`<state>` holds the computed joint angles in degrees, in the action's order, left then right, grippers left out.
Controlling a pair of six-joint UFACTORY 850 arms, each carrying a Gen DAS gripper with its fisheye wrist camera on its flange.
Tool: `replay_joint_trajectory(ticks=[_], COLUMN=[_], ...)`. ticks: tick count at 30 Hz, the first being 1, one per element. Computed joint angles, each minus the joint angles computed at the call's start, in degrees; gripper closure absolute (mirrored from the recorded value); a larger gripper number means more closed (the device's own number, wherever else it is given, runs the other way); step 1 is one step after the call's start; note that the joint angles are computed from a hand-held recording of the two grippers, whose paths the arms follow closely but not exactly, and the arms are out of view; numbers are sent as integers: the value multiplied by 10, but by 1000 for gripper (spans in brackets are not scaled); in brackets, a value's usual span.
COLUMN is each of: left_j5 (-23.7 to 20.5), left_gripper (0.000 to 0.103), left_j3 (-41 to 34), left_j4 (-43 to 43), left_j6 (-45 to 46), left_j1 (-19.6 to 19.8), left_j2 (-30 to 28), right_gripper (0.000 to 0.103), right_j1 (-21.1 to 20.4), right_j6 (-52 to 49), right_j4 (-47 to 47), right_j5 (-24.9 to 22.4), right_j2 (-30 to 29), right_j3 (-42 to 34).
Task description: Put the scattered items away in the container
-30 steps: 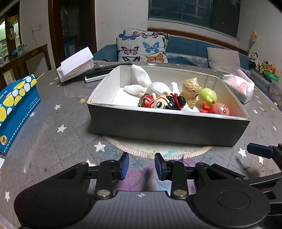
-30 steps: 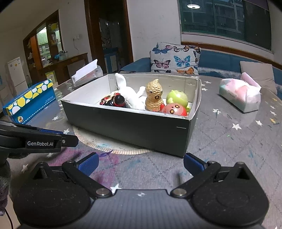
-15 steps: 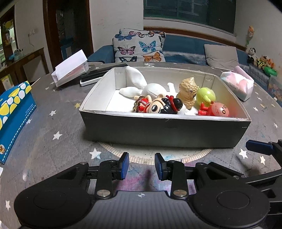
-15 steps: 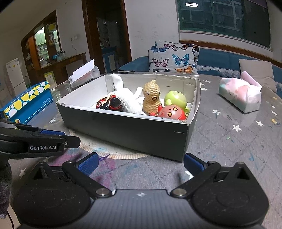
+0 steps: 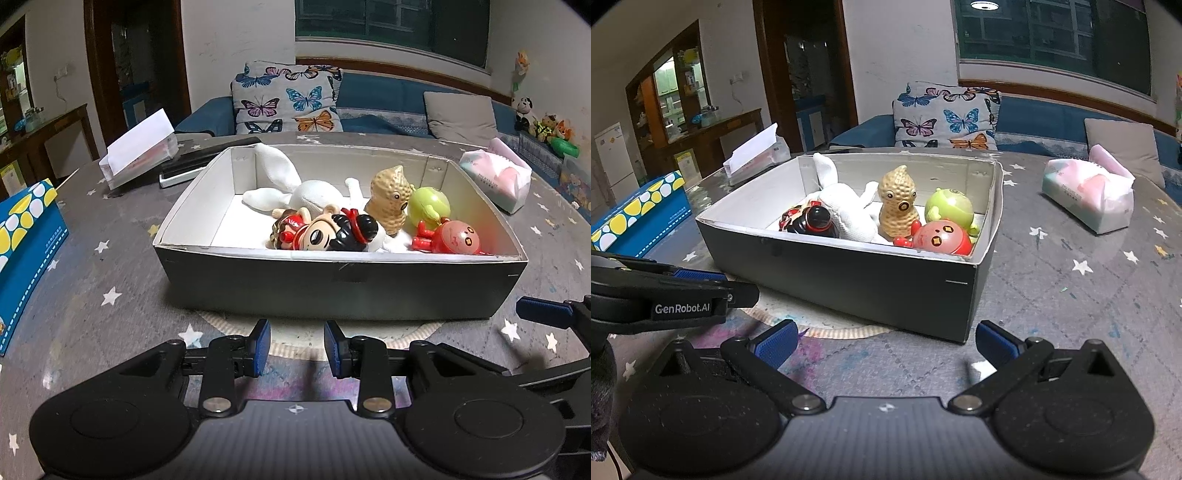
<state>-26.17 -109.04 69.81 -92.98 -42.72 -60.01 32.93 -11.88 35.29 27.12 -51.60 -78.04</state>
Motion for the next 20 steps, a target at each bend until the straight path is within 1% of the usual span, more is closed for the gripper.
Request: replay_joint_trajectory(ticks=[10, 17, 20], left_j5=[-1, -3, -8], left_gripper=[68, 69, 68], left_j3=[-12, 4, 3], left_j4=[-4, 73, 73], left_j6=[10, -61, -60], left_j1=[0, -2, -4], left_j2=[-6, 3, 2], right_gripper=[0, 0, 0], right_j1=[0, 0, 0], right_j6=[-11, -3, -1], right_j4=[13, 7, 5], right_j5=[-5, -3, -3], right_j2=[-2, -2, -2], right_j3=[-8, -7, -7])
